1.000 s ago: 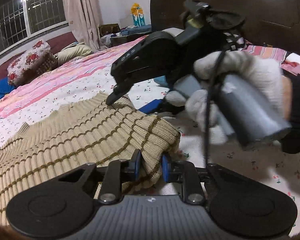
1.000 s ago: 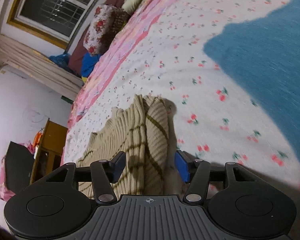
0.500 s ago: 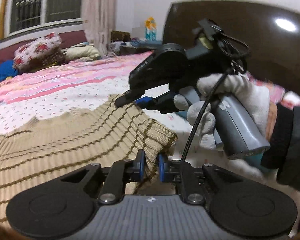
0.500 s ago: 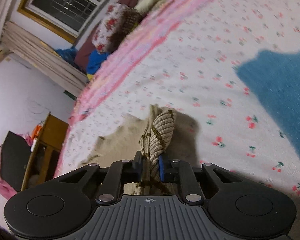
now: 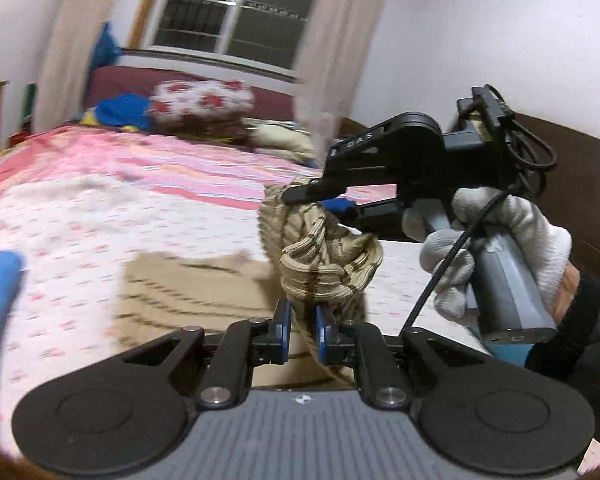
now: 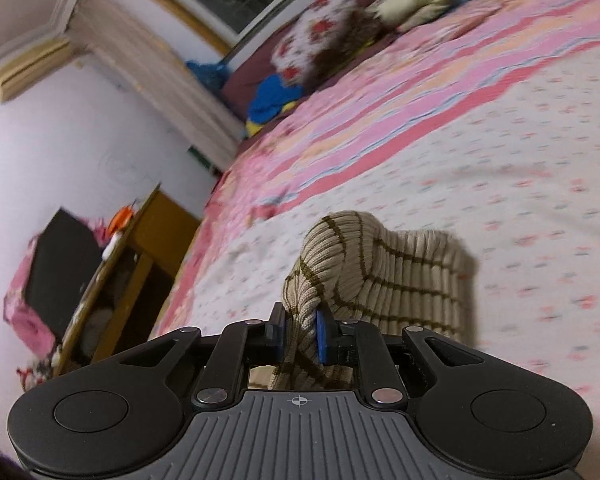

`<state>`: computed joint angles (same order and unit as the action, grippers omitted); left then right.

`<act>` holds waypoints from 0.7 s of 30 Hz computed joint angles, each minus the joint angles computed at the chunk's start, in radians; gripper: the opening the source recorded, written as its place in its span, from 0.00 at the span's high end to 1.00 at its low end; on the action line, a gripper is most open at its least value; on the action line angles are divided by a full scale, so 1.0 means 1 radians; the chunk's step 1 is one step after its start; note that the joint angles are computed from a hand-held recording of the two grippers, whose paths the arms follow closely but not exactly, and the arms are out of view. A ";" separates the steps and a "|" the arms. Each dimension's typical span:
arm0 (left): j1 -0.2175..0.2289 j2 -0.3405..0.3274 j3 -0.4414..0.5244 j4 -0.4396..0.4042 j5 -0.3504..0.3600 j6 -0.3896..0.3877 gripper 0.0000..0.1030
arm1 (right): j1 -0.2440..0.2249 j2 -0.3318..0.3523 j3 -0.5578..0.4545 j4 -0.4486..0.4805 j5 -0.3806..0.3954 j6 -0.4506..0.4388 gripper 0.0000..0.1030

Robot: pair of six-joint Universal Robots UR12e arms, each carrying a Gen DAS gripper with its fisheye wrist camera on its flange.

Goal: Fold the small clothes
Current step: 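Fold the gripped sweater end over with the right tool, then release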

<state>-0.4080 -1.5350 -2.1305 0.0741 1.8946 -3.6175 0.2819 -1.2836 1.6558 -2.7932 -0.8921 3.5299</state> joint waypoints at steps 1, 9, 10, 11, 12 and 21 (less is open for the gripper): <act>0.008 0.008 -0.012 0.000 0.003 -0.013 0.81 | 0.017 0.009 -0.013 0.011 -0.004 -0.004 0.85; 0.056 0.071 -0.099 -0.055 0.010 -0.106 0.81 | 0.118 0.056 -0.072 0.114 -0.073 -0.077 0.85; 0.056 0.074 -0.103 -0.064 0.013 -0.112 0.81 | 0.127 0.057 -0.073 0.123 -0.087 -0.088 0.85; 0.059 0.077 -0.108 -0.073 0.012 -0.118 0.81 | 0.138 0.062 -0.077 0.135 -0.102 -0.100 0.85; 0.061 0.081 -0.112 -0.083 0.014 -0.121 0.81 | 0.147 0.065 -0.079 0.143 -0.112 -0.110 0.85; 0.076 0.114 -0.133 -0.182 -0.001 -0.176 0.81 | 0.212 0.093 -0.105 0.194 -0.204 -0.226 0.84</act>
